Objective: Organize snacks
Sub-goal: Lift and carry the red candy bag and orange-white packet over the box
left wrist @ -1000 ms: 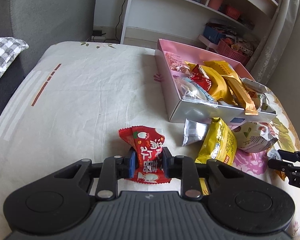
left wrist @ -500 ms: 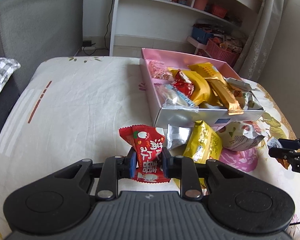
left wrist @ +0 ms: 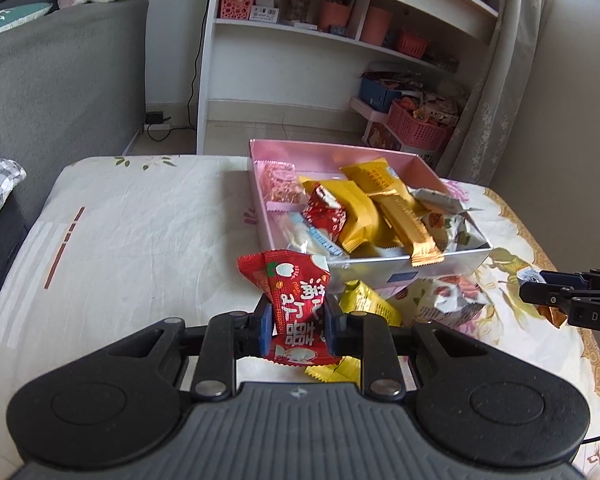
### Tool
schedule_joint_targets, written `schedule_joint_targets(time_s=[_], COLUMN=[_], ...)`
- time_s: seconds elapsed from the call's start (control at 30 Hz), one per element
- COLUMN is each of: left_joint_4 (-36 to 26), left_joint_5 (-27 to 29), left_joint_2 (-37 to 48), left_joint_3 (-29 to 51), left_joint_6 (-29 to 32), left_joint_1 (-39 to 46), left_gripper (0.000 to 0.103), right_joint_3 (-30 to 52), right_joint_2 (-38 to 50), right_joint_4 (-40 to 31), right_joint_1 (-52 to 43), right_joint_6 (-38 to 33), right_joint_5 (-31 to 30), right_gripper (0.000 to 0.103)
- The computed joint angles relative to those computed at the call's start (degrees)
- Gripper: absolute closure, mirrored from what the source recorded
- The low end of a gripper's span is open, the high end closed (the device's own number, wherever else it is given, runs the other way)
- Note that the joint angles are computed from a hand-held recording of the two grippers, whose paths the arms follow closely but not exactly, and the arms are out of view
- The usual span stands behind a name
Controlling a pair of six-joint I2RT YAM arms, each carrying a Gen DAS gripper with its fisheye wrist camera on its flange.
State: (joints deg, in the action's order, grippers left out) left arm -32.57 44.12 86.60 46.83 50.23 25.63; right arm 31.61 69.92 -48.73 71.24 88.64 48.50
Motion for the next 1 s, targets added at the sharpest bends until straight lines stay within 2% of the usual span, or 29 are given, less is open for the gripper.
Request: schedule_joint_targets(time_s=[0.17,0.33,0.63,1.0], left_joint_4=[1.0,2.5,6.3,11.7], left_joint_5=[1.1,1.8,2.6,3.1], left_joint_2=[-1.8,-3.1,-4.8,-1.4], left_joint_3=[-0.4,-0.8,-2.8,-3.6], left_joint_6=[-2.7,-6.7,-12.4,-16.0], left_joint_1=[-1.3,-3.3,-7.3,-11.7], left_gripper=[0.081,0.081,0.081,0.080], right_joint_3=[1.2,2.1,3.8,1.3], right_joint_2=[-0.3,-0.3,1.9,3.9], right_joint_4=[-0.6,2.4,12.2,27.2], right_joint_1=[-1.2,-4.0,-10.0,-18.0], right_joint_6=[0.6,-2.6,-10.6,-18.1], right_joint_5=[1.5,2.4,2.6,-0.2], right_gripper=[0.064,0.064,0.063,0.063])
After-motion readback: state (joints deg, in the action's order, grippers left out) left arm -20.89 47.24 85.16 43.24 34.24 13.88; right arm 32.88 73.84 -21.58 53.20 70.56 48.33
